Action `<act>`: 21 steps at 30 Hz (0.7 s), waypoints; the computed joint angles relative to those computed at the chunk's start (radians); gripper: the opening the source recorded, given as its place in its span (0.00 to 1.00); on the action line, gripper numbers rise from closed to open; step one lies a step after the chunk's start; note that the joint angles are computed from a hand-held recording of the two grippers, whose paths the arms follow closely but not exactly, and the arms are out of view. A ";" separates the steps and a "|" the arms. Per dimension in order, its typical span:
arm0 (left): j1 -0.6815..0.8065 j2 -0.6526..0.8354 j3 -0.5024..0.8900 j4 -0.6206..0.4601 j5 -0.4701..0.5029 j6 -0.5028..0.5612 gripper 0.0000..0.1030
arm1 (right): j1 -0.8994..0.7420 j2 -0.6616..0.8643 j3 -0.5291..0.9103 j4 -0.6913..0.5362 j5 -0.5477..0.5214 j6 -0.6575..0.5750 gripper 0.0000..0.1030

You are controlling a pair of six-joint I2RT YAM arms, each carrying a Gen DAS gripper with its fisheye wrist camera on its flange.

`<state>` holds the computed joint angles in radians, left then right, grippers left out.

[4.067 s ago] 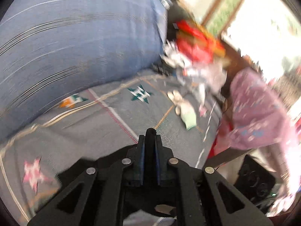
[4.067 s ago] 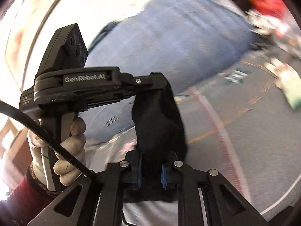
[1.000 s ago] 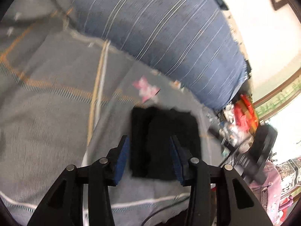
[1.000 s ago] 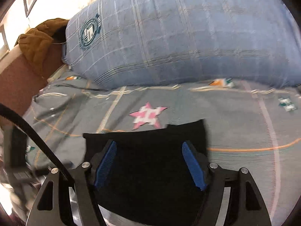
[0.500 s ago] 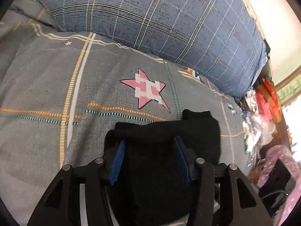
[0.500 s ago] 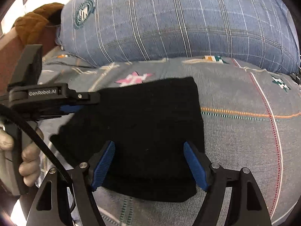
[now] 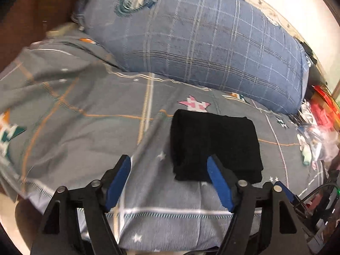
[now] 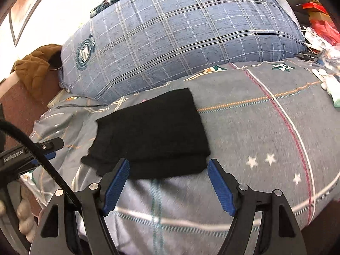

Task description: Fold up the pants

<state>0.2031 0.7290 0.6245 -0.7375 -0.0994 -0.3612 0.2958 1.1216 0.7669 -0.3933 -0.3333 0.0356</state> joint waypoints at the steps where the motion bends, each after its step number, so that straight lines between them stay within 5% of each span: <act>1: -0.032 -0.037 -0.005 -0.031 -0.050 -0.014 0.72 | 0.017 -0.026 -0.015 -0.012 0.012 -0.001 0.79; 5: -0.132 -0.081 -0.013 -0.091 -0.222 -0.050 0.72 | 0.133 -0.132 -0.093 -0.014 0.117 -0.015 0.79; 11: -0.064 -0.122 -0.027 -0.132 -0.186 -0.043 0.72 | 0.308 -0.186 -0.134 -0.009 0.276 -0.031 0.79; 21: -0.187 -0.114 -0.042 -0.139 -0.263 -0.097 0.72 | 0.347 -0.171 -0.129 -0.025 0.323 -0.028 0.80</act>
<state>0.0162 0.6151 0.5829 -0.8767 -0.3628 -0.4579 0.6429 0.9503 0.6383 -0.4186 -0.0104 0.0074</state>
